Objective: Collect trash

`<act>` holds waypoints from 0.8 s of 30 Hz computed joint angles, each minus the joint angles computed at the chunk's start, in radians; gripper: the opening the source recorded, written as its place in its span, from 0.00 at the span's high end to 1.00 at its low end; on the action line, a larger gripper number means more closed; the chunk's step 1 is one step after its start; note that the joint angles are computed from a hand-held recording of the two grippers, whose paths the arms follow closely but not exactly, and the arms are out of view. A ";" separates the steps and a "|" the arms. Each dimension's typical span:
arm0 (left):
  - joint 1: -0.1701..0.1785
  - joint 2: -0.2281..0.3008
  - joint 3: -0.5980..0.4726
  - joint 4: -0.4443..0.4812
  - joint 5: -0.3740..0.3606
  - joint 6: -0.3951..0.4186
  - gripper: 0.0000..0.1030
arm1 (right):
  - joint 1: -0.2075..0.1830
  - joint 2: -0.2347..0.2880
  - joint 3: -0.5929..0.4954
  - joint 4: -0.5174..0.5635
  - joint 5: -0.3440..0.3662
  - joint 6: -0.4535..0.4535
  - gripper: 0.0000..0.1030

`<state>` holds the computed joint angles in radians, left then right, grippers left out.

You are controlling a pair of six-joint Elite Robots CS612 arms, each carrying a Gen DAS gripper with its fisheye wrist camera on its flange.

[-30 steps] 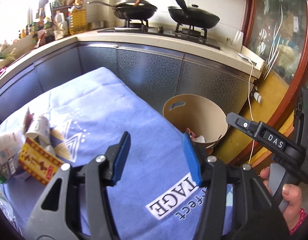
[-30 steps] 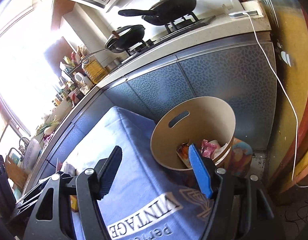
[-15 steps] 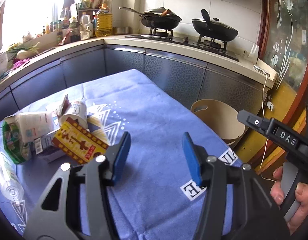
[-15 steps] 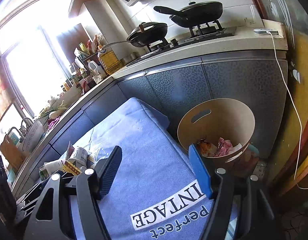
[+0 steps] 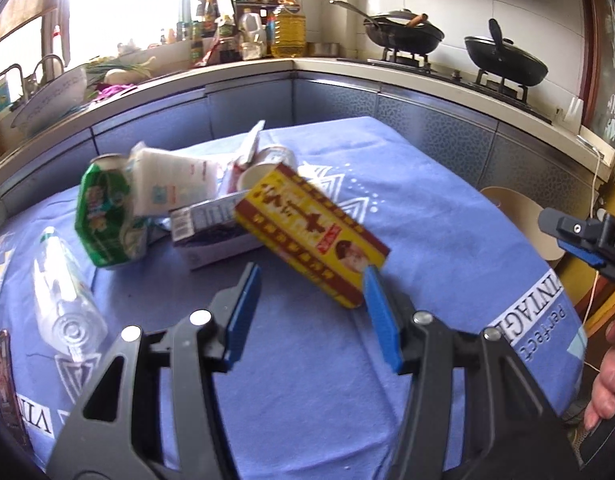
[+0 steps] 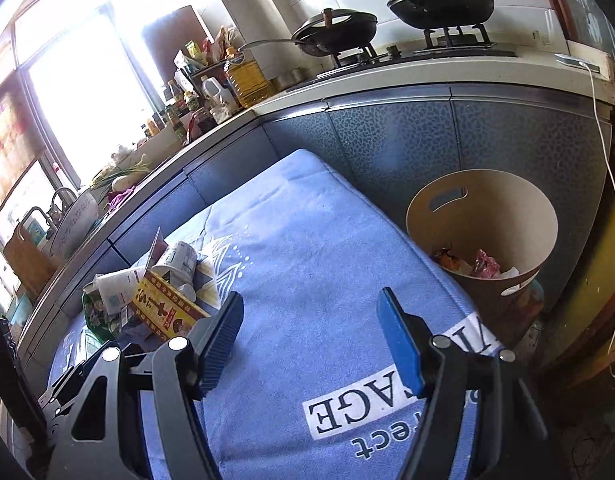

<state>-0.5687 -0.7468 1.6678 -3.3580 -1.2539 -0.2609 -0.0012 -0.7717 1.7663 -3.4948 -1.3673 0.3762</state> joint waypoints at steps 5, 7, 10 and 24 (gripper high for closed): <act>0.026 -0.004 0.044 0.020 0.054 -0.072 0.50 | 0.026 0.012 -0.022 0.078 0.059 -0.074 0.33; 0.038 -0.009 0.069 0.021 0.072 -0.105 0.50 | 0.038 0.014 -0.028 0.098 0.078 -0.109 0.33; 0.057 -0.019 0.106 0.018 0.090 -0.156 0.50 | 0.058 0.016 -0.035 0.119 0.097 -0.171 0.33; 0.096 -0.023 0.144 0.037 0.097 -0.236 0.50 | 0.101 0.028 -0.061 0.192 0.125 -0.272 0.33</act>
<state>-0.4724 -0.7700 1.8122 -3.3212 -1.1567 -0.4972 0.0993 -0.7433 1.7049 -3.3028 -1.2427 0.1042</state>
